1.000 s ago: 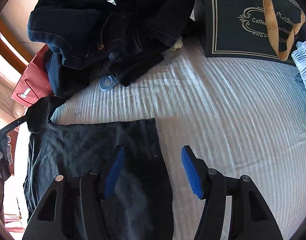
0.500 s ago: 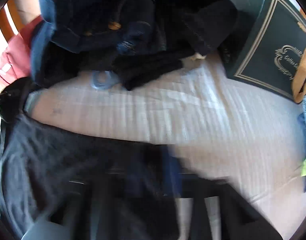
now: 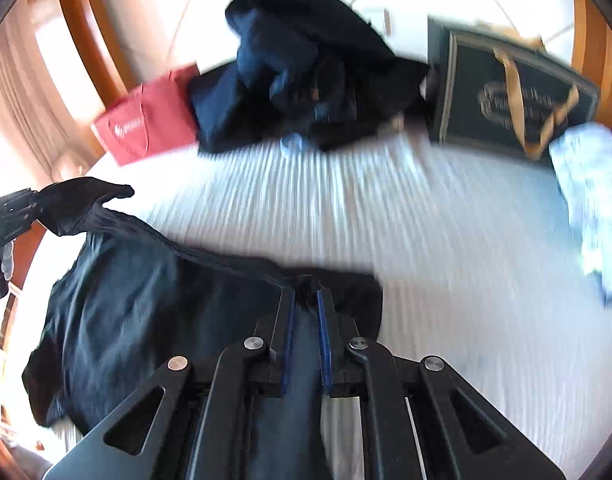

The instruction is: Fold clothes

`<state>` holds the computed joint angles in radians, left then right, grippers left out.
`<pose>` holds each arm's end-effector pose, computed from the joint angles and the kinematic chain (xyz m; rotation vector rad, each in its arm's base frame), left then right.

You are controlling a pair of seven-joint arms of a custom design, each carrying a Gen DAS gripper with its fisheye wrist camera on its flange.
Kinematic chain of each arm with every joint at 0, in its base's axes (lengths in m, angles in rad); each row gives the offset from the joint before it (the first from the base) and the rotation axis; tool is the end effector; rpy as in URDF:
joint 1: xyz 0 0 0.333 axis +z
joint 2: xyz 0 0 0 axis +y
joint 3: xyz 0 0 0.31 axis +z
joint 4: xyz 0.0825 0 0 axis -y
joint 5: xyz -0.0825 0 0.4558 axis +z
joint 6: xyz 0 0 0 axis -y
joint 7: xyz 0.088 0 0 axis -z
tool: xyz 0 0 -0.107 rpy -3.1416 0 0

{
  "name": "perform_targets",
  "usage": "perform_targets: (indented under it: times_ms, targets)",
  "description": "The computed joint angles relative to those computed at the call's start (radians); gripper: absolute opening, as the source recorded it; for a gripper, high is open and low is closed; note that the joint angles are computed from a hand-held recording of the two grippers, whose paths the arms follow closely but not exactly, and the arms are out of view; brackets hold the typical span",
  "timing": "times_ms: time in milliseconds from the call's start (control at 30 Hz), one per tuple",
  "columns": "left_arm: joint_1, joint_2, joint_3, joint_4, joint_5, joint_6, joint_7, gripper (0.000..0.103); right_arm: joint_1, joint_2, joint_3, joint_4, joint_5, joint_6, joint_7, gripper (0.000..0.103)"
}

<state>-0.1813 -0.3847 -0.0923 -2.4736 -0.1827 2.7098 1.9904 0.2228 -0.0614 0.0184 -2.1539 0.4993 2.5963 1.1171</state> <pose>0.5124 -0.1380 0.4603 -1.2910 2.3222 -0.6497 0.6112 0.1407 0.4385 -2.0735 1.4794 -0.2064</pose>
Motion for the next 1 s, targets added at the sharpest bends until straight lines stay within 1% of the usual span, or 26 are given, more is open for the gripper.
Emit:
perform_targets:
  times_ms: [33, 100, 167, 200, 267, 300, 333, 433, 500, 600, 667, 700, 733, 767, 833, 867, 933, 1000]
  targets:
    - [-0.003, -0.037, 0.003, -0.036, -0.008, -0.043, -0.006, 0.072, -0.005, -0.013, -0.001, -0.024, -0.023, -0.028, 0.03, 0.014]
    - [-0.002, -0.107, 0.009, -0.105, -0.023, -0.115, -0.033, 0.073, -0.011, -0.036, -0.004, -0.063, -0.051, -0.065, 0.077, 0.016]
    - [0.005, -0.157, 0.018, -0.157, -0.039, -0.166, -0.07, 0.073, -0.012, -0.051, -0.008, -0.083, -0.053, -0.068, 0.102, 0.017]
    - [0.013, -0.174, 0.022, -0.172, -0.042, -0.183, -0.088, 0.073, -0.012, -0.059, -0.01, -0.091, -0.052, -0.065, 0.114, 0.018]
    - [0.036, -0.18, 0.02, -0.172, -0.04, -0.178, -0.137, 0.073, -0.012, -0.074, -0.013, -0.107, -0.052, -0.056, 0.134, 0.026]
    - [0.046, -0.171, 0.019, -0.163, -0.043, -0.163, -0.168, 0.073, -0.008, -0.076, -0.013, -0.106, -0.045, -0.049, 0.134, 0.031]
    - [0.057, -0.16, 0.018, -0.153, -0.045, -0.149, -0.199, 0.073, -0.003, -0.076, -0.015, -0.1, -0.033, -0.045, 0.129, 0.032]
    - [0.09, -0.119, 0.012, -0.114, -0.042, -0.105, -0.301, 0.073, 0.026, -0.052, -0.011, -0.065, 0.046, -0.037, 0.076, 0.033]
    - [0.11, -0.061, 0.003, -0.071, -0.02, -0.092, -0.358, 0.073, 0.044, -0.025, -0.005, -0.021, 0.104, -0.059, 0.032, 0.033]
    - [0.105, 0.03, 0.008, 0.007, -0.016, -0.116, -0.382, 0.073, 0.061, 0.035, 0.023, 0.062, 0.135, -0.087, 0.012, 0.033]
    - [0.117, 0.086, -0.014, 0.058, 0.033, -0.142, -0.411, 0.072, 0.071, 0.077, 0.045, 0.117, 0.139, -0.101, 0.012, 0.033]
    - [0.128, 0.122, -0.03, 0.088, 0.073, -0.154, -0.436, 0.067, 0.075, 0.104, 0.056, 0.149, 0.147, -0.111, 0.01, 0.033]
    - [0.141, 0.15, -0.044, 0.111, 0.126, -0.159, -0.47, 0.04, 0.079, 0.136, 0.067, 0.189, 0.157, -0.124, 0.01, 0.033]
    - [0.155, 0.169, -0.058, 0.126, 0.187, -0.162, -0.511, 0.015, 0.082, 0.17, 0.079, 0.231, 0.167, -0.138, 0.013, 0.033]
    - [0.157, 0.207, -0.052, 0.149, 0.217, -0.154, -0.532, 0.015, 0.087, 0.245, 0.103, 0.325, 0.17, -0.171, 0.023, 0.034]
    - [0.157, 0.225, -0.047, 0.159, 0.222, -0.148, -0.535, 0.015, 0.091, 0.287, 0.113, 0.376, 0.154, -0.19, 0.039, 0.036]
    - [0.158, 0.261, -0.039, 0.181, 0.229, -0.137, -0.541, 0.015, 0.099, 0.376, 0.134, 0.487, 0.121, -0.232, 0.072, 0.061]
    - [0.154, 0.278, -0.024, 0.184, 0.176, -0.12, -0.51, 0.018, 0.112, 0.457, 0.149, 0.59, 0.073, -0.266, 0.101, 0.062]
